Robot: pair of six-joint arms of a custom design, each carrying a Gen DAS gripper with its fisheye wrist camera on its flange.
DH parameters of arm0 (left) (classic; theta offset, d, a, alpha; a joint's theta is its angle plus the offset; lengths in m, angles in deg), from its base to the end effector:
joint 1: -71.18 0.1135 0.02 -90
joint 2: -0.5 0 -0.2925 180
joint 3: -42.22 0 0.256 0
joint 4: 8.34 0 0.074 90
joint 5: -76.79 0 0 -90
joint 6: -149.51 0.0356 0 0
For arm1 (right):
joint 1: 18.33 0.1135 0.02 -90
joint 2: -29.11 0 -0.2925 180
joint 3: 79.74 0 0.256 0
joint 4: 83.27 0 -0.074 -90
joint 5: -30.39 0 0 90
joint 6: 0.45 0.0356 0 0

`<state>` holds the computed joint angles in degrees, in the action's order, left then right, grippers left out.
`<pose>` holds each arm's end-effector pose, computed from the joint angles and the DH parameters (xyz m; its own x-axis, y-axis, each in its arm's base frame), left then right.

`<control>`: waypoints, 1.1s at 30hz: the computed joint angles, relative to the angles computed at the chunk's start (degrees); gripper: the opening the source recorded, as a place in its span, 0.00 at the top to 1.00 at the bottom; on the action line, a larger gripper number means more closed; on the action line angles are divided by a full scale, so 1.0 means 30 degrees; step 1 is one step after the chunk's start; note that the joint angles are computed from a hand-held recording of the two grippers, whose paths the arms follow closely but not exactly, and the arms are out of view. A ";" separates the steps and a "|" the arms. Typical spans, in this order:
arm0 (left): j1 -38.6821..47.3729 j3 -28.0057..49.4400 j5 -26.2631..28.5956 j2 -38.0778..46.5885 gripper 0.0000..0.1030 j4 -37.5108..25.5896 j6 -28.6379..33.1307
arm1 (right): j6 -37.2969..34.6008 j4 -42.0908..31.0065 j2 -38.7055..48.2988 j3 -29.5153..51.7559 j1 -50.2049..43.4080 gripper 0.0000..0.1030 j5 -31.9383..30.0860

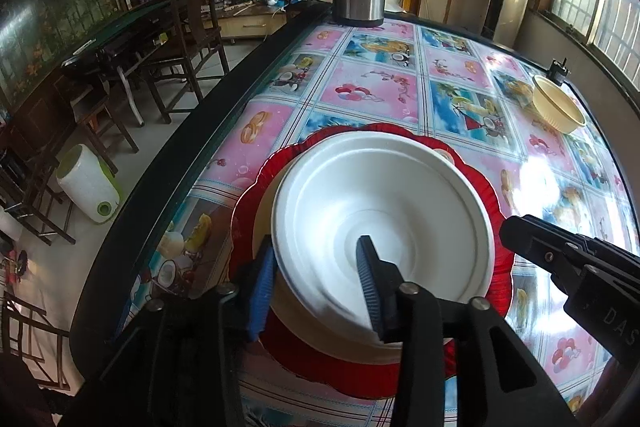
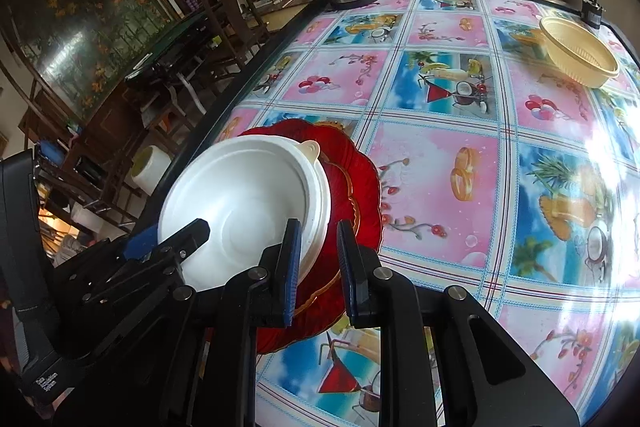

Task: Organize plates and bowls
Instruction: 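Lower the white bowl into the stack and open the right gripper, then move the right gripper toward the beige ribbed bowl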

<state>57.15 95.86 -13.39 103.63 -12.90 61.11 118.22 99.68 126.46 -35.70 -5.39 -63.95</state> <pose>0.3076 -0.0768 0.1150 -0.7784 0.2233 -0.5868 0.2625 0.9648 0.0189 0.2725 0.0654 0.1140 -0.7882 0.3098 -0.5318 0.1229 0.9259 0.3572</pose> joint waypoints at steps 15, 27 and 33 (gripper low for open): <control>-0.0596 -0.1373 -0.1182 -0.1544 0.36 0.2713 -0.0305 | -0.0132 0.0298 -0.0921 -0.0778 -0.0168 0.82 0.0174; -0.3291 -0.1534 -0.1662 -0.1856 0.27 0.3184 -0.1504 | -0.0573 0.0268 -0.2963 -0.2506 -0.2330 0.61 -0.0086; -0.4400 -0.1337 -0.1987 -0.1611 0.27 0.3238 -0.2005 | -0.1103 0.0147 -0.3762 -0.3187 -0.3888 0.61 -0.0709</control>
<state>43.95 91.85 -19.35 98.80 -3.19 55.10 114.91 100.12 115.18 -45.26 -17.05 -66.08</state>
